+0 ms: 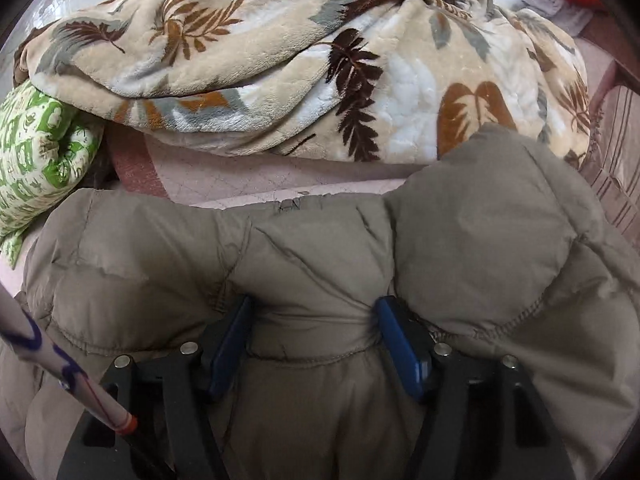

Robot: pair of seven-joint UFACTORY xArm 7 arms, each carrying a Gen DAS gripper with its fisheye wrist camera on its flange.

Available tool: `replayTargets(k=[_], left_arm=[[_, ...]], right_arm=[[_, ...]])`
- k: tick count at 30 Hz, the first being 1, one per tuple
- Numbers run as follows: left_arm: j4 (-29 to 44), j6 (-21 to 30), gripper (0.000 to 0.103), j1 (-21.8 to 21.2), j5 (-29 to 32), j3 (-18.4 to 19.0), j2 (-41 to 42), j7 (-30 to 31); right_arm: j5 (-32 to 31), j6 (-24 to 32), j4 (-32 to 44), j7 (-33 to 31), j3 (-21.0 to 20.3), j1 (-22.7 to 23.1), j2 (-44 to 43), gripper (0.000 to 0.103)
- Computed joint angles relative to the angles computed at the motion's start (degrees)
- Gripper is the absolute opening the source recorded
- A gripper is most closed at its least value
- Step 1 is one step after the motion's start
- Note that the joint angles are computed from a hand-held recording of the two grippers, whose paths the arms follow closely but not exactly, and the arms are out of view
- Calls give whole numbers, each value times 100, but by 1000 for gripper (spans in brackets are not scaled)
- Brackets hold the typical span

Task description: Fold large clothes

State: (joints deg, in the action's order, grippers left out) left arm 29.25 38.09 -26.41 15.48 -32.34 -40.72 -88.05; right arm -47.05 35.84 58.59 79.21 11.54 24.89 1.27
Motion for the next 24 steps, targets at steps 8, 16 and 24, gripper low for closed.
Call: replayTargets(k=[8,16,24], left_arm=[[190,574,73,100,171,-276,-190,-105],[155,679,73,20,226,-61,-67,77],[22,630,73,-37,109,77,-187,132]], right_arm=[[154,541,326,-189,223,206,-524,69],[279,693,1278,-742,503,722,664,72],[408,1310,1836,-1353,32,1313,1079,79]])
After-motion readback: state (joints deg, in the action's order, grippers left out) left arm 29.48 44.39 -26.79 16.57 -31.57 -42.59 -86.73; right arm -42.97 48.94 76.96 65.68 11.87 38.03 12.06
